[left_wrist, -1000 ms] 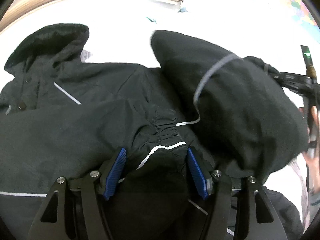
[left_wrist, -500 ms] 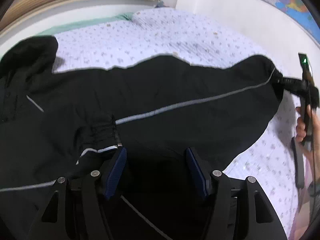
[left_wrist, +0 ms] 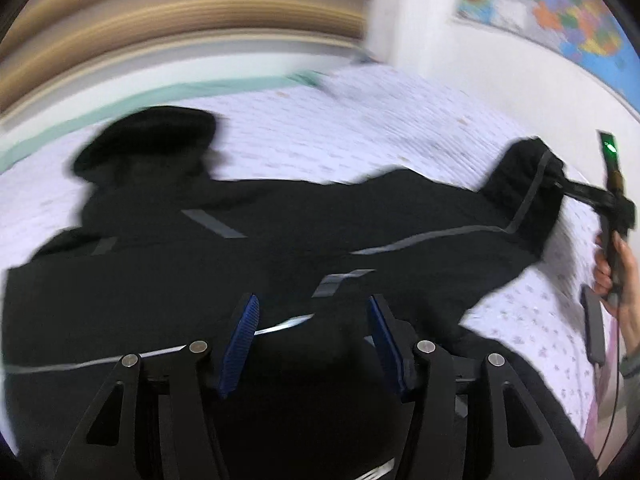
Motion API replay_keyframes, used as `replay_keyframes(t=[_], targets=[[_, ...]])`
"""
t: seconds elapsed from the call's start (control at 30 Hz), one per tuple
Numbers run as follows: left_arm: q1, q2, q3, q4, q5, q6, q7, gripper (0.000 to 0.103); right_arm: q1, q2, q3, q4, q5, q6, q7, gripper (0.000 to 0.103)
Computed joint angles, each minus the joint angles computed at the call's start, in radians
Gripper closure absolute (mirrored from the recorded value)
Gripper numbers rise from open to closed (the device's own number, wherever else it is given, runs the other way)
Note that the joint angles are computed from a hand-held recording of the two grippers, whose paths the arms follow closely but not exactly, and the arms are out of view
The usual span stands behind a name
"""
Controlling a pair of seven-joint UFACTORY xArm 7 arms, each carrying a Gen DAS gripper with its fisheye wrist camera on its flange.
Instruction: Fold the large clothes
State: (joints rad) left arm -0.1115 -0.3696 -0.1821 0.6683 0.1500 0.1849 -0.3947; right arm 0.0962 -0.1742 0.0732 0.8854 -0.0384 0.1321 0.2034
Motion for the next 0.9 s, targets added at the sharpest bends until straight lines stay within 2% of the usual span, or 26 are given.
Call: replay_keyframes(t=[0.03,0.07,0.13,0.17,0.27,0.4,0.47,0.67,0.83,0.9], targets=[[0.075,-0.072,-0.034,-0.039,0.040,0.021,-0.064,0.045,-0.010,-0.004,0.028,0.007,-0.033,0.005,0.030,0.089],[0.172,-0.141,-0.094,-0.067,0.098,0.048,-0.141,0.045,-0.055,-0.012,0.092,0.016,-0.107,0.016,0.097,0.089],[0.272,-0.253,-0.147,-0.110,0.174,0.096,-0.214,0.045,-0.046,-0.022,0.136,0.033,-0.196,0.042,0.174,0.089],[0.271,-0.297,-0.127,-0.130,0.188,0.120,-0.203,0.045,-0.030,-0.032,0.157,0.038,-0.220,0.060,0.195,0.089],[0.209,-0.393,-0.013,-0.188,0.163,0.172,-0.115,0.045,0.029,-0.023,0.203,0.085,-0.283,0.103,0.240,0.089],[0.155,-0.448,0.096,-0.241,0.092,0.179,-0.008,0.045,0.171,0.021,0.198,0.152,-0.214,0.103,0.181,0.089],[0.140,-0.453,0.146,-0.261,0.055,0.160,0.051,0.045,0.212,0.054,0.221,0.202,-0.236,0.122,0.197,0.089],[0.104,-0.493,0.238,-0.317,-0.039,0.138,0.205,0.045,0.348,0.234,0.246,0.400,-0.363,0.200,0.268,0.089],[0.112,-0.503,0.260,-0.338,-0.097,0.121,0.297,0.045,0.476,0.384,0.238,0.545,-0.363,0.232,0.256,0.089],[0.101,-0.499,0.288,-0.343,-0.128,0.106,0.340,0.045,0.524,0.448,0.239,0.605,-0.341,0.247,0.231,0.089]])
